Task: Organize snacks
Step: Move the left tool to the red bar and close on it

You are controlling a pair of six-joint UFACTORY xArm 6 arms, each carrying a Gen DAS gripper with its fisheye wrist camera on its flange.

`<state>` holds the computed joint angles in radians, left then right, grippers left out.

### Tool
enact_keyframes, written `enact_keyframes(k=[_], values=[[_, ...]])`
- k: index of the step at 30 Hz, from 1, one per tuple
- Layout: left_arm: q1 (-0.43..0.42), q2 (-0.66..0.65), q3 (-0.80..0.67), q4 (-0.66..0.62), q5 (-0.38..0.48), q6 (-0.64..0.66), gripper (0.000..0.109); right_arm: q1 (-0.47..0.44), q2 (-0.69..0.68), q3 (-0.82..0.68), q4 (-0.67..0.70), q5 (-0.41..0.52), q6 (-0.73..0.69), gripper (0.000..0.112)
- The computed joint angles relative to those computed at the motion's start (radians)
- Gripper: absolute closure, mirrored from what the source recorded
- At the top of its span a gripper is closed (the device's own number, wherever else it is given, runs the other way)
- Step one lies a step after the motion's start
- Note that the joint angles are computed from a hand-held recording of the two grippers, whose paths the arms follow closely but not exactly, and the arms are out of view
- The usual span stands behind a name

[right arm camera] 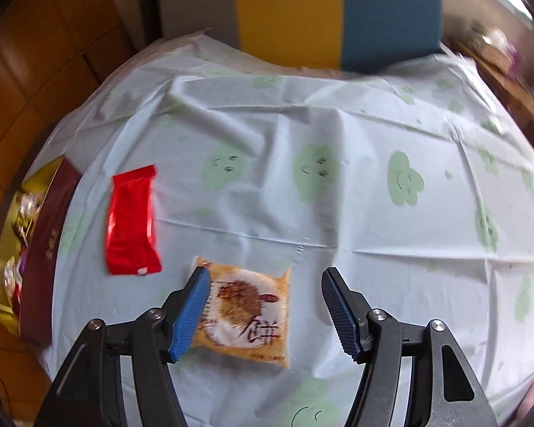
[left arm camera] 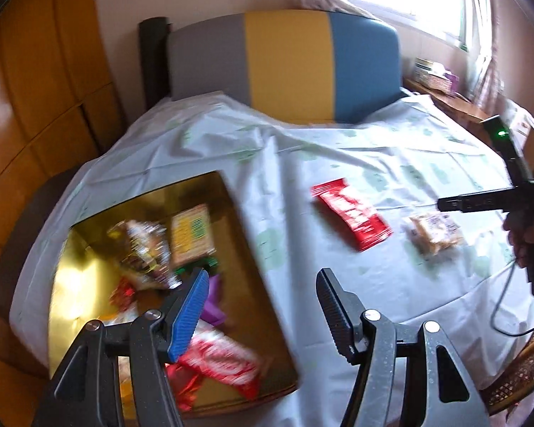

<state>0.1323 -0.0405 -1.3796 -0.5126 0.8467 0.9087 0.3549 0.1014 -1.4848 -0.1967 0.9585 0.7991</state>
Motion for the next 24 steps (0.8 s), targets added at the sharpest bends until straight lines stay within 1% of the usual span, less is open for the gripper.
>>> enact_keyframes(k=[2, 5, 8, 12, 14, 17, 18, 21, 24], values=[[-0.028, 0.027, -0.042, 0.003, 0.033, -0.025, 0.045, -0.013, -0.016, 0.016, -0.006, -0.009, 0.043, 0.047], [-0.063, 0.094, -0.139, 0.008, 0.118, -0.087, 0.045, -0.029, -0.044, 0.048, 0.013, -0.038, 0.091, 0.047], [-0.110, 0.162, -0.217, 0.033, 0.158, -0.155, 0.045, -0.034, -0.046, 0.048, 0.009, -0.046, 0.115, 0.046], [-0.170, 0.269, -0.331, 0.085, 0.222, -0.269, 0.045, -0.039, -0.059, 0.064, 0.017, -0.081, 0.124, 0.046], [-0.198, 0.326, -0.382, 0.121, 0.234, -0.336, 0.044, -0.039, -0.065, 0.069, 0.016, -0.094, 0.127, 0.044], [-0.228, 0.403, -0.453, 0.152, 0.255, -0.416, 0.031, -0.042, -0.072, 0.076, 0.017, -0.108, 0.134, 0.044], [-0.236, 0.417, -0.460, 0.155, 0.249, -0.433, 0.028, -0.044, -0.073, 0.078, 0.019, -0.114, 0.133, 0.043], [-0.263, 0.465, -0.495, 0.200, 0.228, -0.477, 0.025, -0.046, -0.076, 0.080, 0.012, -0.123, 0.136, 0.043], [-0.275, 0.513, -0.544, 0.235, 0.240, -0.523, 0.025, -0.048, -0.078, 0.083, 0.012, -0.134, 0.136, 0.043]])
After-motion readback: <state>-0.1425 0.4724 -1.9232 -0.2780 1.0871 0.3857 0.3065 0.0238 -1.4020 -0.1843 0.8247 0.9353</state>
